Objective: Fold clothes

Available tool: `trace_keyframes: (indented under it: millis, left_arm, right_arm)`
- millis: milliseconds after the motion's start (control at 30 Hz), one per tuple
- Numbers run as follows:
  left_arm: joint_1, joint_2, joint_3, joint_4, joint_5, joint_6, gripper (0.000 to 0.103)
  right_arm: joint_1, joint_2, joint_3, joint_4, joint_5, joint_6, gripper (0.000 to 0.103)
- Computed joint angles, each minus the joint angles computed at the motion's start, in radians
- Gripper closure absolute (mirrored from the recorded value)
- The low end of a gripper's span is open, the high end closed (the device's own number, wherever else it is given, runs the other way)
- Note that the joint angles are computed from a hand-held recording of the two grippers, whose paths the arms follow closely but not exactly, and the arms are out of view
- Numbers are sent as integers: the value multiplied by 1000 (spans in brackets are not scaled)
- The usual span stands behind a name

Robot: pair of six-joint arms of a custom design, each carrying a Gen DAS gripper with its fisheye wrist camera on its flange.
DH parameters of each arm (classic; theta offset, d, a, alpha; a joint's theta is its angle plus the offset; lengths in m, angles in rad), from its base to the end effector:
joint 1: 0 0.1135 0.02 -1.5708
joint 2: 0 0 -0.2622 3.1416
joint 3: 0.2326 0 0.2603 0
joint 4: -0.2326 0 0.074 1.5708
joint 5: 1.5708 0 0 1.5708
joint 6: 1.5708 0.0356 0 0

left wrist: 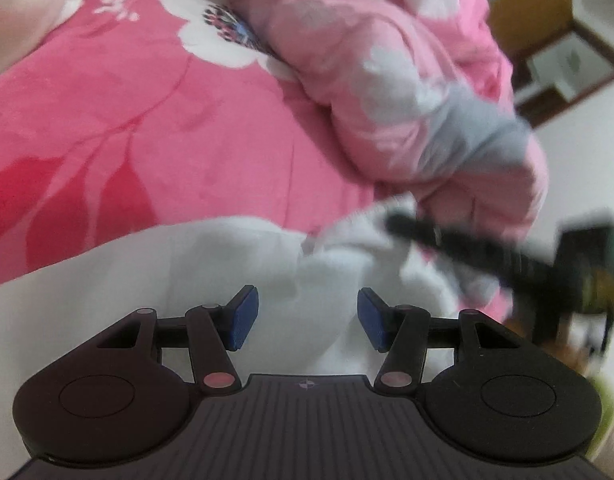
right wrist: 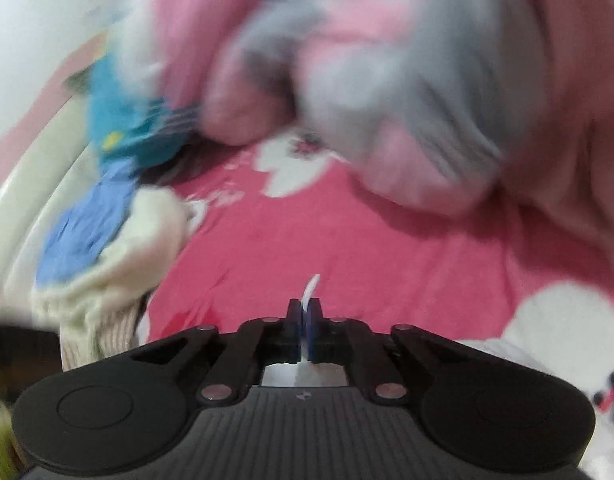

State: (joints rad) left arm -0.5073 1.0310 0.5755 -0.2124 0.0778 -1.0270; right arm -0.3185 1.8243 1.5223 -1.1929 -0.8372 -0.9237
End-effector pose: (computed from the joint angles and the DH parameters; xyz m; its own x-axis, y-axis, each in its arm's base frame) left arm 0.1954 -0.1118 0.2131 -0.7402 -0.5647 -0.3650 -0.1850 0.6930 -0.6968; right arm 0.3434 -0.0854 0.2517 -0.6955 -0.3331 -0.6366 -0.6614 0.6431 0.3860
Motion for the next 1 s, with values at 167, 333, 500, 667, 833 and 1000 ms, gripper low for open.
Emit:
trace_keyframes:
  millis: [167, 333, 500, 667, 833, 1000]
  left_arm:
    - [50, -23, 7, 30, 80, -12, 36]
    - [26, 165, 147, -118, 112, 149, 36]
    - [7, 265, 195, -157, 121, 207, 54]
    - [-5, 281, 209, -153, 108, 230, 69]
    - [-23, 277, 226, -173, 72, 258, 80]
    - [-56, 264, 260, -217, -1, 310, 89]
  right_arm:
    - [-38, -436, -485, 268, 2, -438, 102]
    - [-61, -675, -810, 473, -35, -805, 102]
    - [-75, -679, -833, 437, -25, -943, 100]
    - [-158, -569, -633, 198, -36, -1022, 97]
    - [-114, -396, -423, 264, 89, -669, 94]
    - [-36, -273, -396, 357, 222, -667, 93]
